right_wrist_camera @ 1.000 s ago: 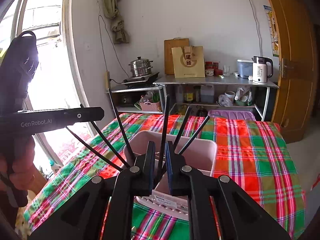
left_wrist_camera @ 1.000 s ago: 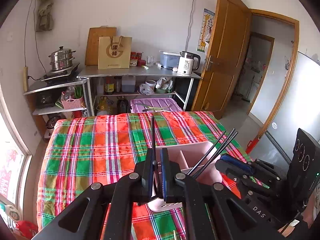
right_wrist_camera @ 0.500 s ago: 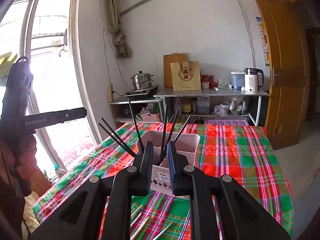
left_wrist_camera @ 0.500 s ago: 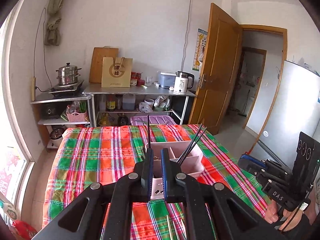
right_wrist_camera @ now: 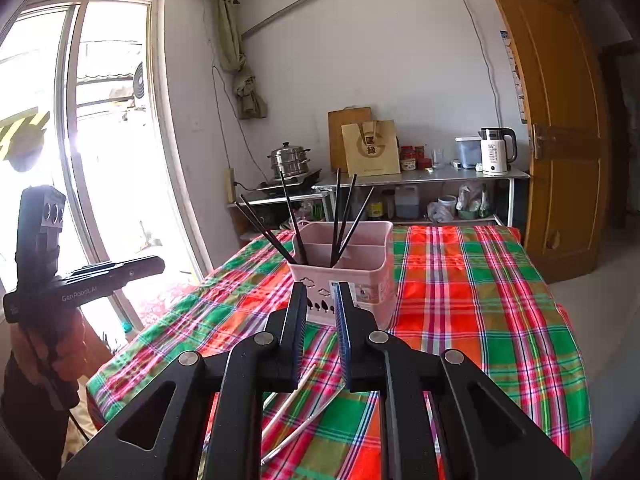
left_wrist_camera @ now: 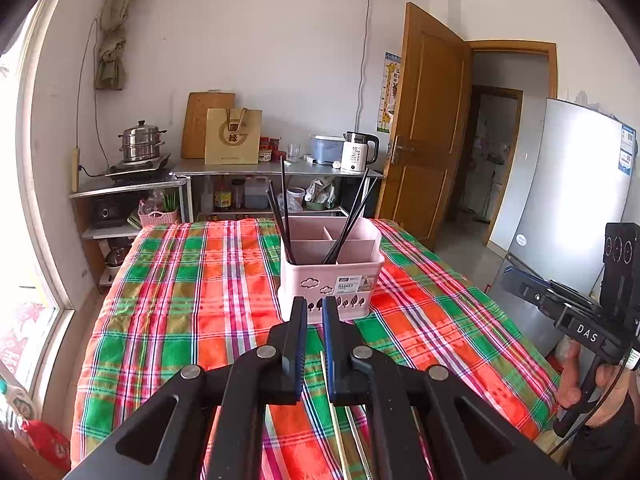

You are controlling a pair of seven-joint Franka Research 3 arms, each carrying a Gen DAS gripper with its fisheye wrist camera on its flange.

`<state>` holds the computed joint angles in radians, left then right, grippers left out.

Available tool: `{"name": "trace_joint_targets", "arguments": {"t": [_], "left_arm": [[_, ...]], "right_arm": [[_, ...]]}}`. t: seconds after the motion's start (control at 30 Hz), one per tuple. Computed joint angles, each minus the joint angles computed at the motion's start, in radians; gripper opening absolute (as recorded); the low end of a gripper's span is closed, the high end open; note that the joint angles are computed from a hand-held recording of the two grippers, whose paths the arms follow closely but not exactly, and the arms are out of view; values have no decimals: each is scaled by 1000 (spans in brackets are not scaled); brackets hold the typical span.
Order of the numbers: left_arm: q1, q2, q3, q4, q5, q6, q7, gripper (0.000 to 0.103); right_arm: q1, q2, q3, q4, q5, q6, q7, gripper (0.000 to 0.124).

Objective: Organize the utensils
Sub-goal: 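Move both open tools back down to the chopsticks on the cloth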

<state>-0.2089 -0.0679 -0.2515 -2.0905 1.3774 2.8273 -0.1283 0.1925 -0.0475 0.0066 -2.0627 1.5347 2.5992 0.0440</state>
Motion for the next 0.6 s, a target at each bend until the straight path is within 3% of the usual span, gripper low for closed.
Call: {"name": "trace_joint_targets", "arguments": {"t": [0.13,0.33,0.6], "left_arm": [[-9,-36,-19,-58,58,-22,-103,6],[-21,-42,-29,-110,61,-20,-157,7],[-31,9,-18,-114,-8,-7,-109,8]], "right_arm": [[2,-27,-1,-47,9,17,-8,15],[5,-51,-9,-101,-8,11,11,16],[5,-34,-12,-110,-58,-21,52,16]]}}
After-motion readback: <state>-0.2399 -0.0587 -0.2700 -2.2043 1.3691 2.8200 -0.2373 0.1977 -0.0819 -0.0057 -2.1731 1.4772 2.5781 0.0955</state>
